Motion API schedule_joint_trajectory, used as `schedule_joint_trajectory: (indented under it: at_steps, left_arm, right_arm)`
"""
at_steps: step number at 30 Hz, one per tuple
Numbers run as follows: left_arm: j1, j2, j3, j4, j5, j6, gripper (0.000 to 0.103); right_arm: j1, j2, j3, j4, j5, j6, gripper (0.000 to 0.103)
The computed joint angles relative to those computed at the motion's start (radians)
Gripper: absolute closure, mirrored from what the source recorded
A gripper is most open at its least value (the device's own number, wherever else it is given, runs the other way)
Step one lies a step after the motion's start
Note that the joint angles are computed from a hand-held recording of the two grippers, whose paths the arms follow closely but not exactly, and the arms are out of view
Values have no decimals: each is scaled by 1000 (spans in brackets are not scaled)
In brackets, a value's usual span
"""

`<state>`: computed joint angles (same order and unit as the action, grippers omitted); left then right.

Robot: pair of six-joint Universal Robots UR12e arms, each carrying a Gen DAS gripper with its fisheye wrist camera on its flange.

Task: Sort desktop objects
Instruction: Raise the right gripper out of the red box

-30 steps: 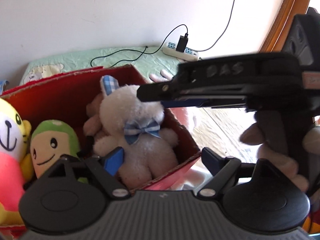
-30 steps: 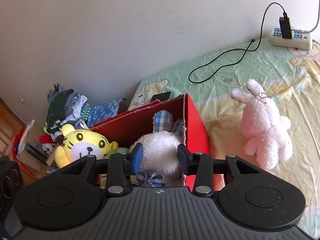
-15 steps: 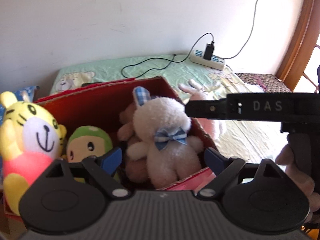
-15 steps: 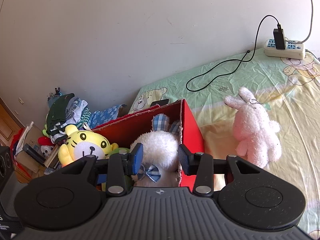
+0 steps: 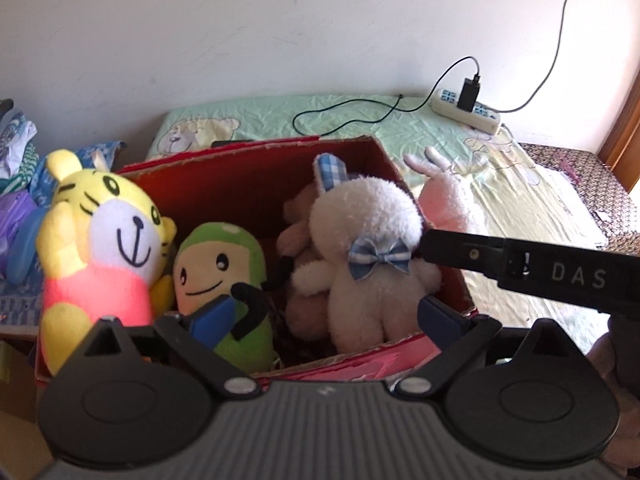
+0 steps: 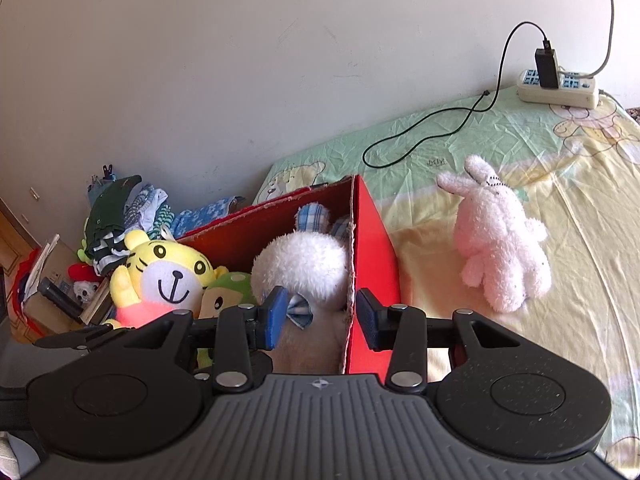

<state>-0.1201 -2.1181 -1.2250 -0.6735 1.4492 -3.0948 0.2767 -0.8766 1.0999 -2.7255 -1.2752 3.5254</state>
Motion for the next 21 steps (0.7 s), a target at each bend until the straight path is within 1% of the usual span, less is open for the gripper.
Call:
schedule_joint_trajectory:
  at_steps: [3,6,10,17,21]
  left_arm:
    - [-11,-1,1,-7,53,-17,5]
    - [-15,1,2,-16,71,-43,5]
    - [-25,-3,6,-13,114,-80,5]
    - [-41,-9,13,-23,149,-130,5]
    - [-43,-9,10,-22,143,-175,4]
  right_arm:
    - [-6,1,1,4,34,-6,60]
    - [-9,3,-4,12,47,-14,60]
    - [-16,5,-7,28,79,-24,60]
    - [-27,-1,-1,55,131,-68,60]
    - [-33,-6,6,52,154,-85,60]
